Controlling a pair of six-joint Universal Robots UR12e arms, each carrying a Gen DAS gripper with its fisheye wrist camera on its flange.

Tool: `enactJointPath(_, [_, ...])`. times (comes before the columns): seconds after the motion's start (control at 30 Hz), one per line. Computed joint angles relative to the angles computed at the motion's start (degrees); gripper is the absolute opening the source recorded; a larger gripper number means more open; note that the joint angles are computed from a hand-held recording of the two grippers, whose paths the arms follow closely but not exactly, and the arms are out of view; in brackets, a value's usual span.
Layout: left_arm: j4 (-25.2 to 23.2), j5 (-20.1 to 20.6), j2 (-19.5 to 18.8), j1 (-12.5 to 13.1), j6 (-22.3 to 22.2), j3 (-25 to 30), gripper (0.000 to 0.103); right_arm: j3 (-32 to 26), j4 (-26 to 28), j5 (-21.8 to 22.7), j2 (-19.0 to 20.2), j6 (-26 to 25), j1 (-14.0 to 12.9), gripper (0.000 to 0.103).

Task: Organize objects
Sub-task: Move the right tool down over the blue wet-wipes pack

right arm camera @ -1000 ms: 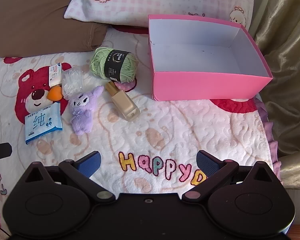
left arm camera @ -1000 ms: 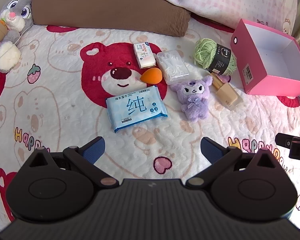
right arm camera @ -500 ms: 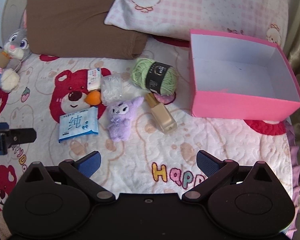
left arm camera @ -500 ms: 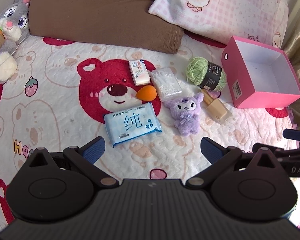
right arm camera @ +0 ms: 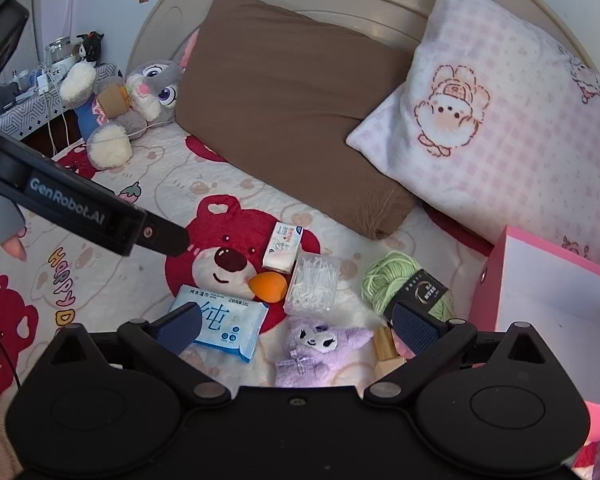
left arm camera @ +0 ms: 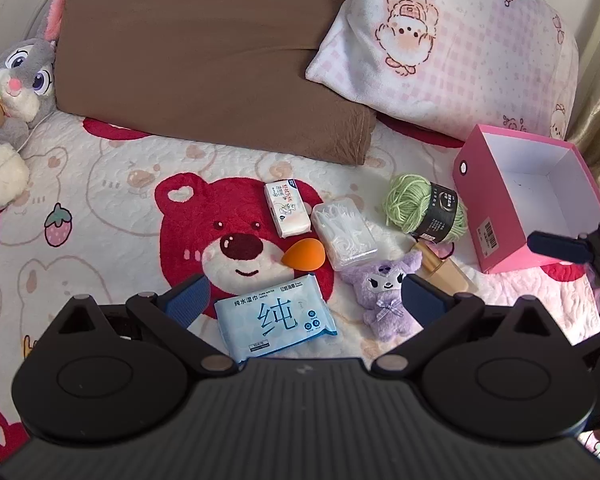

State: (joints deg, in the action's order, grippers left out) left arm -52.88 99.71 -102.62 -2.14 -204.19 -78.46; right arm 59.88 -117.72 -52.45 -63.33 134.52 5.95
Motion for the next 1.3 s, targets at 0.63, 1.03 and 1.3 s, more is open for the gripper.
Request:
enactJointPath(0.63, [6.05, -10.98, 2.15, 5.56, -4.61, -12.72, 0.102, 4.51, 3.73, 0.60, 1.27, -5.62, 2.74, 0.088])
enactJointPath(1.03, [9.35, -10.75, 1.19, 7.16, -10.65, -15.77, 0.097, 6.90, -3.24, -0.28, 2.44, -3.71, 3.86, 0.081])
enactJointPath(1.3, [14.12, -13.25, 0.41, 7.62, -10.62, -16.65, 0.083, 0.50, 5.63, -0.07, 6.02, 6.26, 4.79, 0.053])
